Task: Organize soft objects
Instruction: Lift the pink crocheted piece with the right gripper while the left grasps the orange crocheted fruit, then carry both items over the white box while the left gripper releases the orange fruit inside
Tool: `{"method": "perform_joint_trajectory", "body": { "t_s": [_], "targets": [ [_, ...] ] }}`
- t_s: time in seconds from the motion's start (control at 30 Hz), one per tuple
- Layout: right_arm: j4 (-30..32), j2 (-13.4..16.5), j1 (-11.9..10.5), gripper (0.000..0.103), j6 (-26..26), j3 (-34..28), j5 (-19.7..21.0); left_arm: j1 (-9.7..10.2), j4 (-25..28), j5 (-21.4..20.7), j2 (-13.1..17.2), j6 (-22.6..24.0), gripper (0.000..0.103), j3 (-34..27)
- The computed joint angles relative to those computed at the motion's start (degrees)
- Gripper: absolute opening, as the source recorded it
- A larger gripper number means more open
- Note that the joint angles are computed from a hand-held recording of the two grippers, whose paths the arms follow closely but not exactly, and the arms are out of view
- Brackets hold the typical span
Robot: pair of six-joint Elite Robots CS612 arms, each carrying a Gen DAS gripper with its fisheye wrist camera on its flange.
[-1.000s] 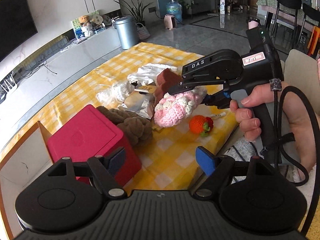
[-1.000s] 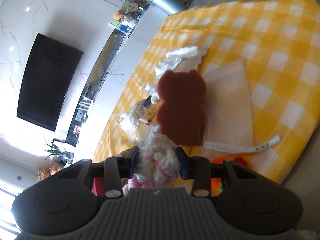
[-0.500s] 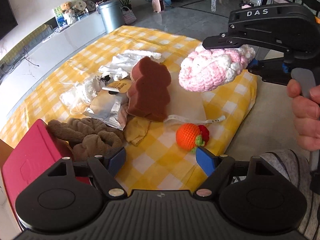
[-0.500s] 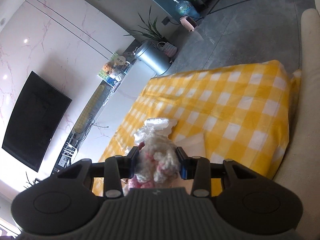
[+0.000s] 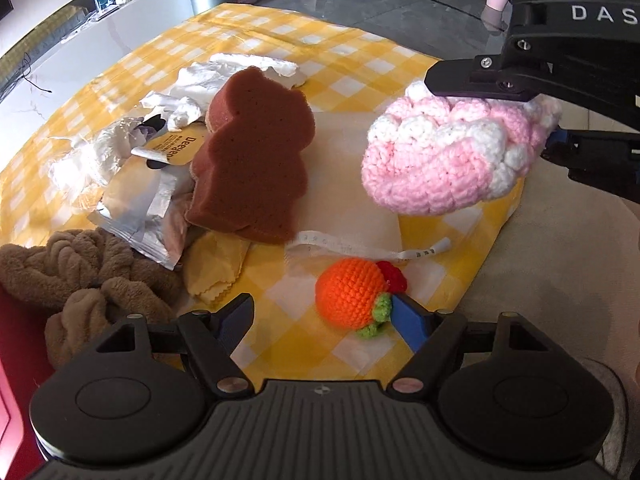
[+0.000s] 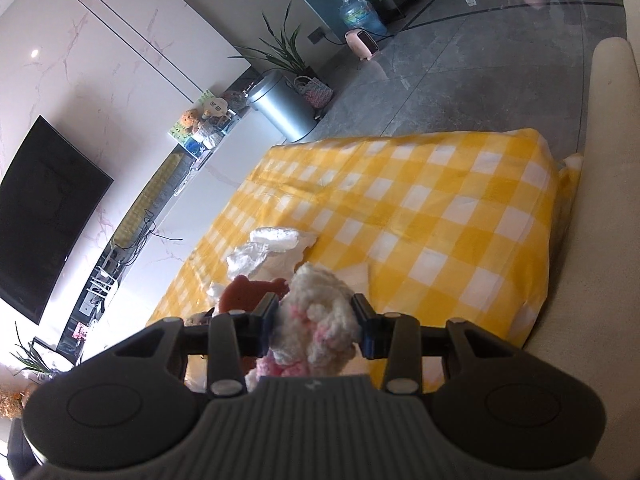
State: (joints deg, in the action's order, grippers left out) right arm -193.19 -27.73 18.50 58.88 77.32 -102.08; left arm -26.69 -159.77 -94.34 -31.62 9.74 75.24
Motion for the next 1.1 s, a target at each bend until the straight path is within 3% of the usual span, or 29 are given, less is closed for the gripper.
{"method": "perform_joint_trajectory", "body": {
  "t_s": [0.07, 0.13, 0.23, 0.4, 0.5, 0.67, 0.9, 1.03, 1.1],
  "targets": [
    [0.44, -0.01, -0.08, 0.04, -0.32, 0.05, 0.31, 0.15, 2.18, -1.79, 0.18, 0.26, 0.083, -0.89],
    [0.85, 0.02, -0.14, 0.04, -0.3, 0.01, 0.44, 0.44, 4.99, -4.14, 0.39, 1.13, 0.065, -1.92],
    [0.81, -0.11, -0.14, 0.04, 0.08, 0.29, 0.12, 0.84, 6.69, -6.75, 0.72, 0.39, 0.053, -2.78],
    [0.93, -0.12, -0.02, 0.04, -0.43, 0.16, 0.17, 1.24, 8.6, -8.3, 1.12, -2.04, 0.052, -4.01],
    [1.12, -0.09, 0.02, 0.04, -0.92, 0.01, 0.12, 1.37, 8.25, -7.18, 0.97, -1.87, 0.052, -3.84],
    [1.59, -0.04, 0.04, 0.04, -1.44, -0.25, 0.15, 2.04, 6.96, -7.46, -0.84, -2.33, 0.052, -1.47],
    [1.17, -0.15, 0.17, 0.04, -2.35, -0.26, 0.1, 3.85, -2.07, -9.66, -6.09, -3.11, 0.052, 6.69],
    [-1.25, -0.16, 0.23, 0.04, -3.73, -0.18, 2.65, 5.57, -7.26, -14.09, -9.12, -6.95, 0.052, 11.4],
    [-3.07, -0.1, 0.26, 0.04, -4.14, -0.27, 4.25, 6.15, -10.62, -14.34, -10.74, -8.72, 0.052, 14.07]
  ]
}}
